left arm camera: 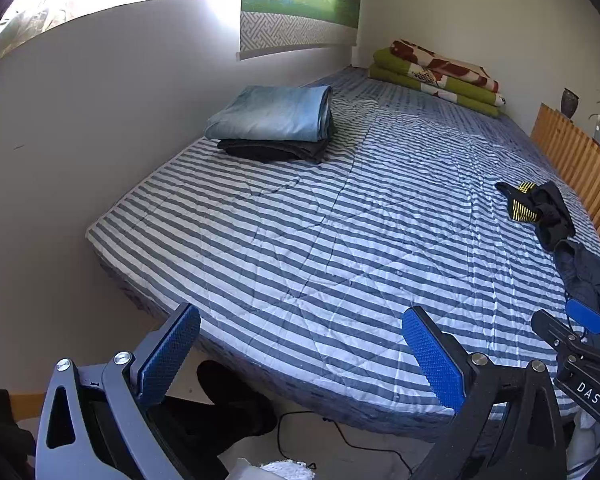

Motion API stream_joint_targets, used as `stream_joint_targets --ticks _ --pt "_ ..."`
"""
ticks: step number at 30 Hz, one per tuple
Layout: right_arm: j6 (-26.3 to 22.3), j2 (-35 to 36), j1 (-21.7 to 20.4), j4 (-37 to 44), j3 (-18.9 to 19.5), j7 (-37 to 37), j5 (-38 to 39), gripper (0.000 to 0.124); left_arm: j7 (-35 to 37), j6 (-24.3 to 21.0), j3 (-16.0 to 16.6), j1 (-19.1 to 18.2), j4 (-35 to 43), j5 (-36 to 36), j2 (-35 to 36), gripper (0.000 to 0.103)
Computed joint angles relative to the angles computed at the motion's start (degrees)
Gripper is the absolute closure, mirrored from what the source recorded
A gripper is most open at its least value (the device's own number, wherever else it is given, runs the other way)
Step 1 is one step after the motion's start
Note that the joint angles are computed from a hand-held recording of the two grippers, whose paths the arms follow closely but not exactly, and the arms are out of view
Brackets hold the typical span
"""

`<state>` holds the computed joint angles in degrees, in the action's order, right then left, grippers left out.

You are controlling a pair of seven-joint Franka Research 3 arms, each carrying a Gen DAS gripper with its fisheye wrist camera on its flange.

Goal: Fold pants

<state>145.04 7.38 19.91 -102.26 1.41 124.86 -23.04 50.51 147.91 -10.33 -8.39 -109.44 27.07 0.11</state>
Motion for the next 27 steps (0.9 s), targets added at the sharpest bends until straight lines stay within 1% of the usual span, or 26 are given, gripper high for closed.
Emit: stream_joint_targets --ticks 3,27 --pt "-0.1 0.1 0.0 0.2 0.0 0.1 -0.1 0.062 -0.3 0.0 0.0 -0.1 0.6 0.9 0.3 0.000" --pt "0.2 0.5 -0.4 0.7 -0.2 -0.5 1.6 0.060 0.6 0.4 0.1 -0.4 2.3 0.6 1.5 0.000"
